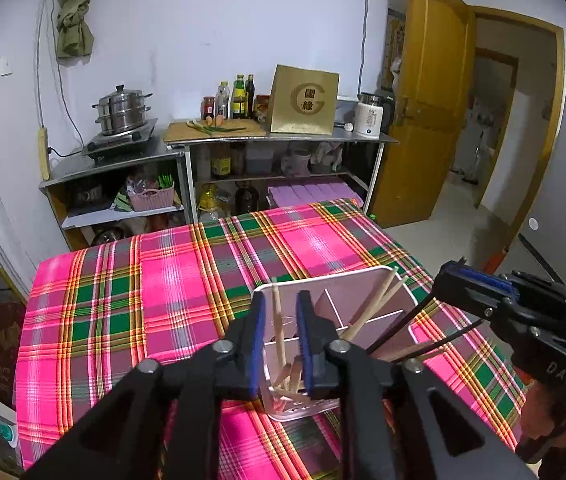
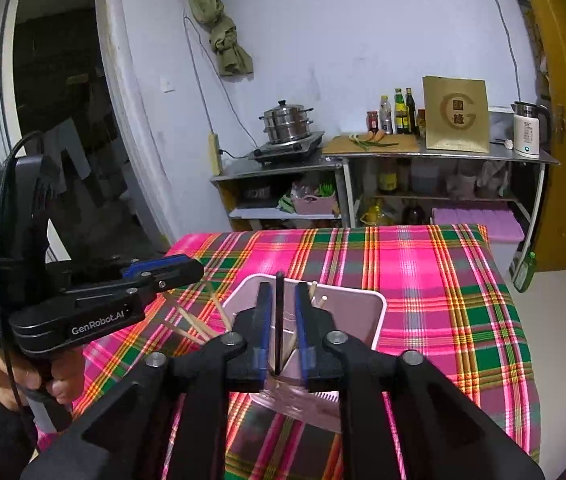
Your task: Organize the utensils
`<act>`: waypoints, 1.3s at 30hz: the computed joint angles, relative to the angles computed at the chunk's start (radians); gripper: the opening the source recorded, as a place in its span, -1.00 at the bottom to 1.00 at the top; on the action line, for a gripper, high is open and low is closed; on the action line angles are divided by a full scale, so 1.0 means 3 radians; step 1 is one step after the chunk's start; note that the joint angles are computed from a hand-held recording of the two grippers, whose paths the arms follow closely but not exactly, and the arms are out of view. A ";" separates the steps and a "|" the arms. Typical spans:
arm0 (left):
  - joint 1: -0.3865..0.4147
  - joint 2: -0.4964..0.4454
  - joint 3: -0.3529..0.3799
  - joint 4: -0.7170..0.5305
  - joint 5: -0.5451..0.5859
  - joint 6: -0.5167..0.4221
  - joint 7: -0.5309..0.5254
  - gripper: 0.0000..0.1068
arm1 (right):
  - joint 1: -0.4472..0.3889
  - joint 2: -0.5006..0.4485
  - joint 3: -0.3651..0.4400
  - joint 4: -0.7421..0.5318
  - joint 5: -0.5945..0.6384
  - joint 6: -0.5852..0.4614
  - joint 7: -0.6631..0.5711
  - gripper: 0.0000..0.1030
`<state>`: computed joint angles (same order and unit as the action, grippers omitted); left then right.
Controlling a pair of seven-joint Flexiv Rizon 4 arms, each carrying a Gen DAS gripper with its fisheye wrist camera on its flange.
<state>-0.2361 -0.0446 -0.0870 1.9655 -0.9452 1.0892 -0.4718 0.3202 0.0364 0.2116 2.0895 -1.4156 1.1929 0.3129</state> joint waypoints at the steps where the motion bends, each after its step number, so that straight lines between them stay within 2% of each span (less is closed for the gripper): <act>1: -0.0002 0.0022 0.0002 0.0015 -0.0042 0.0007 0.0025 -0.62 | 0.0002 0.0030 0.0010 0.0015 -0.0007 -0.0028 0.0014 -0.72; 11: -0.0137 0.0427 0.0144 0.0331 -0.0552 0.0026 0.0398 -0.47 | 0.0044 0.0329 0.0194 0.0213 -0.0019 -0.0312 0.0135 -0.70; 20: -0.0349 0.0890 0.0293 0.0850 -0.0937 0.0251 0.0712 -0.33 | 0.0233 0.0581 0.0499 0.0420 0.0116 -0.0798 0.0210 -0.65; 26: -0.0523 0.1188 0.0345 0.1303 -0.1275 0.0448 0.0965 -0.32 | 0.0420 0.0664 0.0683 0.0567 0.0206 -0.1114 0.0332 -0.63; 30: -0.0619 0.1377 0.0302 0.1582 -0.1574 0.0639 0.1132 -0.32 | 0.0570 0.0678 0.0794 0.0651 0.0257 -0.1342 0.0442 -0.57; 32: -0.0662 0.1467 0.0256 0.1698 -0.1760 0.0741 0.1231 -0.32 | 0.0654 0.0667 0.0845 0.0681 0.0272 -0.1462 0.0509 -0.26; 33: -0.0669 0.1503 0.0227 0.1741 -0.1823 0.0782 0.1263 -0.32 | 0.0695 0.0664 0.0858 0.0690 0.0281 -0.1504 0.0528 -0.20; 37: -0.0698 0.1705 0.0024 0.1957 -0.2242 0.1011 0.1552 -0.32 | 0.0869 0.0609 0.0924 0.0720 0.0351 -0.1711 0.0588 -0.18; 39: -0.0658 0.1816 -0.0068 0.2067 -0.2384 0.1021 0.1607 -0.32 | 0.0959 0.0567 0.0963 0.0724 0.0390 -0.1842 0.0627 -0.18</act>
<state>-0.4335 0.5002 -0.1074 2.5856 -1.6603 1.3954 0.0102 0.6080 0.2063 0.5007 2.3067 -1.2986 0.6403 0.5009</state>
